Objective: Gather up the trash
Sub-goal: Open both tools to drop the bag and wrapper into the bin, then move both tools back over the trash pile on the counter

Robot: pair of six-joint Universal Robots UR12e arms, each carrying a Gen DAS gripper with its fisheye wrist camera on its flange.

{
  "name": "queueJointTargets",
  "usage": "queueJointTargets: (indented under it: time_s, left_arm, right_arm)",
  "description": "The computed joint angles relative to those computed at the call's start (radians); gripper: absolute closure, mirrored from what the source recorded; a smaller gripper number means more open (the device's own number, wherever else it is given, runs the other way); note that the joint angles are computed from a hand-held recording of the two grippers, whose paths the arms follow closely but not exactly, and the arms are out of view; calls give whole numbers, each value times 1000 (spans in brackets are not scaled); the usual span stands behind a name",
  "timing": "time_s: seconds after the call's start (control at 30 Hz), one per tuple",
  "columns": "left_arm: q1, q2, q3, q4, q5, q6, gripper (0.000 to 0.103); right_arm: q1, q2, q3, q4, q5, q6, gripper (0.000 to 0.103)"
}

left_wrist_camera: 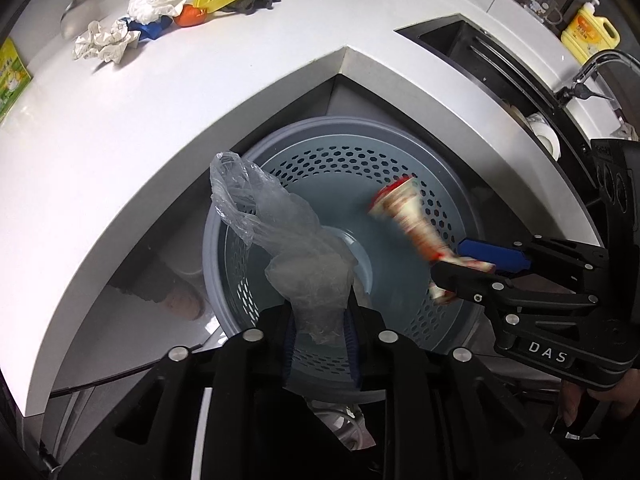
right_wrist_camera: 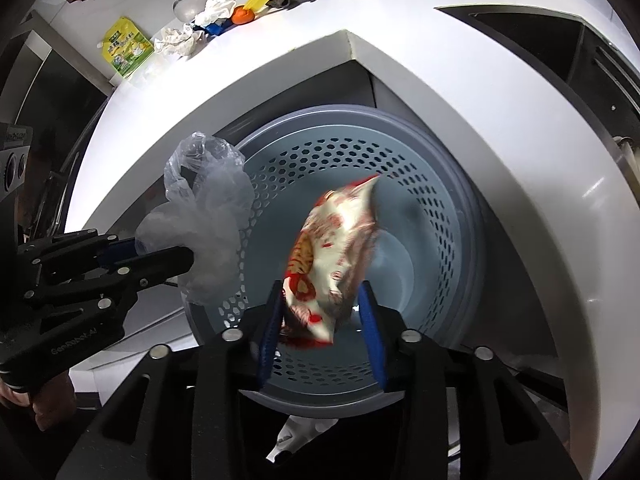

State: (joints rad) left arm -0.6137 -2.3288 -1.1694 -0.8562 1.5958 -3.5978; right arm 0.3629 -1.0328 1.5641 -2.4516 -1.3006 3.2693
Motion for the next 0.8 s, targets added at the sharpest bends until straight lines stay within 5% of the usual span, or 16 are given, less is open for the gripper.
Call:
queueJointTargets:
  time_s: [0.17, 0.8]
  left_arm:
    - [-2, 5, -4, 12, 21, 0, 50]
    - [-1, -2, 30, 16, 68, 7, 44]
  right_arm:
    - [-3, -7, 14, -23, -13, 21, 51]
    - [-18, -10, 4, -68, -10, 44, 47]
